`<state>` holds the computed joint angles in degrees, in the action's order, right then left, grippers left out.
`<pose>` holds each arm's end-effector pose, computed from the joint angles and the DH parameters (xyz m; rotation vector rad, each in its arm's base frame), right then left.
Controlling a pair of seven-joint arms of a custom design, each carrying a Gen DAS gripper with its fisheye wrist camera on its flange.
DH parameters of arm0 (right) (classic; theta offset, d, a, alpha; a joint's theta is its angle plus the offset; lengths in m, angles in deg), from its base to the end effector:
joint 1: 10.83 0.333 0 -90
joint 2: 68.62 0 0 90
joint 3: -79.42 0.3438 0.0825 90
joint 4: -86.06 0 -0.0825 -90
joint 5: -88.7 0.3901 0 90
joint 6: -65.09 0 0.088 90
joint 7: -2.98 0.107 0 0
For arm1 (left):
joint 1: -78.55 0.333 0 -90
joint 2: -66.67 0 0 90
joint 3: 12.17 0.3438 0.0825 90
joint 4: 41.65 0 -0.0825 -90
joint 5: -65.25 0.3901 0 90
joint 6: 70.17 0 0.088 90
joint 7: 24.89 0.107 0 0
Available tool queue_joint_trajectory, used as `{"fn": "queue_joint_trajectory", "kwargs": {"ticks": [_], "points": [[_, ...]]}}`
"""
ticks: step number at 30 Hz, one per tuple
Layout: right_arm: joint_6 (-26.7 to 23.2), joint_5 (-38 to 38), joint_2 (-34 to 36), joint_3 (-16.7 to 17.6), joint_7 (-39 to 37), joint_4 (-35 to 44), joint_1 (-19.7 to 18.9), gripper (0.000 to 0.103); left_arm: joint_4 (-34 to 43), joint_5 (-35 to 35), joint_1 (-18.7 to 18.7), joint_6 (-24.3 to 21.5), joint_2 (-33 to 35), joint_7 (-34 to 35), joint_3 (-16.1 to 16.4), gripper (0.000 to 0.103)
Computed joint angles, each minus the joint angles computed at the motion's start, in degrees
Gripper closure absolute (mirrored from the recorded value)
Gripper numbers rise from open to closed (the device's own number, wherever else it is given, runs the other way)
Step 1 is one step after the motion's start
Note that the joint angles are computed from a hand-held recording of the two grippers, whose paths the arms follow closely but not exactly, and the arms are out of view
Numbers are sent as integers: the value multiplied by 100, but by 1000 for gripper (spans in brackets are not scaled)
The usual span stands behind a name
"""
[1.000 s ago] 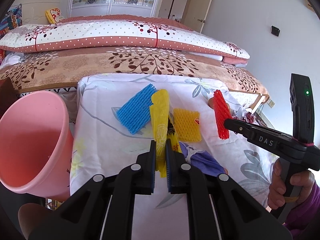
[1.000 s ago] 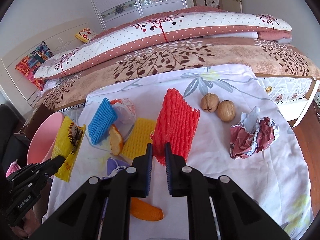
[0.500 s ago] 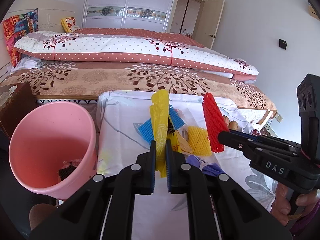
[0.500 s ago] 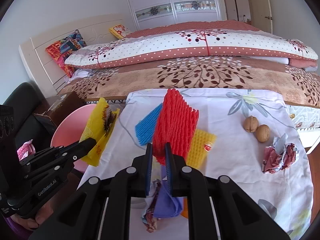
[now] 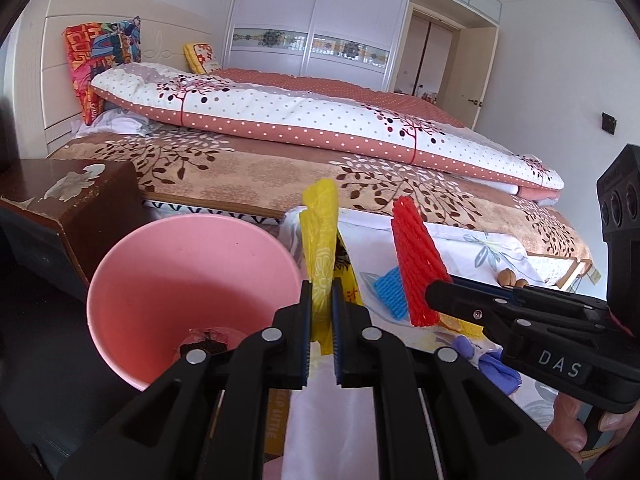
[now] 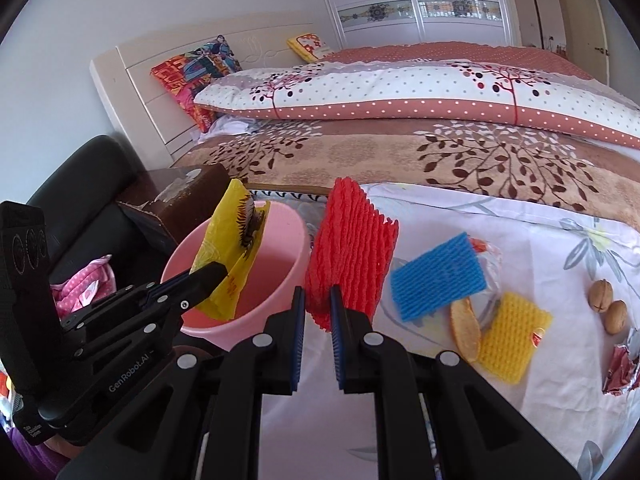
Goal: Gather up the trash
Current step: 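Carry both items over pink bucket and open both grippers to drop them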
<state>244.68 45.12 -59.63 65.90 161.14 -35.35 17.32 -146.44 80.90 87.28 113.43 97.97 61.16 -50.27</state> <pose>0.5716 0.2175 0.4484 -1.5128 1.7699 -0.5031 0.6444 -0.2971 0.4251 -1.3087 2.1705 -1.2653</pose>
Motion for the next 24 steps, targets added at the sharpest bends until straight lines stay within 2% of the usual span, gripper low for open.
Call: {"fn": "queue_joint_trajectory", "kwargs": {"ticks": [3, 15, 18, 24], "points": [[4, 705, 229, 411, -784, 237, -259, 91, 51, -29, -229, 49, -67, -150, 411, 95], [-379, 3024, 1245, 2039, -3330, 1405, -1334, 91, 453, -236, -658, -236, 93, -485, 1232, 95], [-517, 3364, 1446, 2171, -3662, 1635, -1382, 91, 536, -277, -780, -339, 139, -539, 1425, 95], [-723, 3844, 1693, 2087, -4100, 1899, -1219, 91, 679, -368, -991, -499, 228, -655, 1728, 95]]}}
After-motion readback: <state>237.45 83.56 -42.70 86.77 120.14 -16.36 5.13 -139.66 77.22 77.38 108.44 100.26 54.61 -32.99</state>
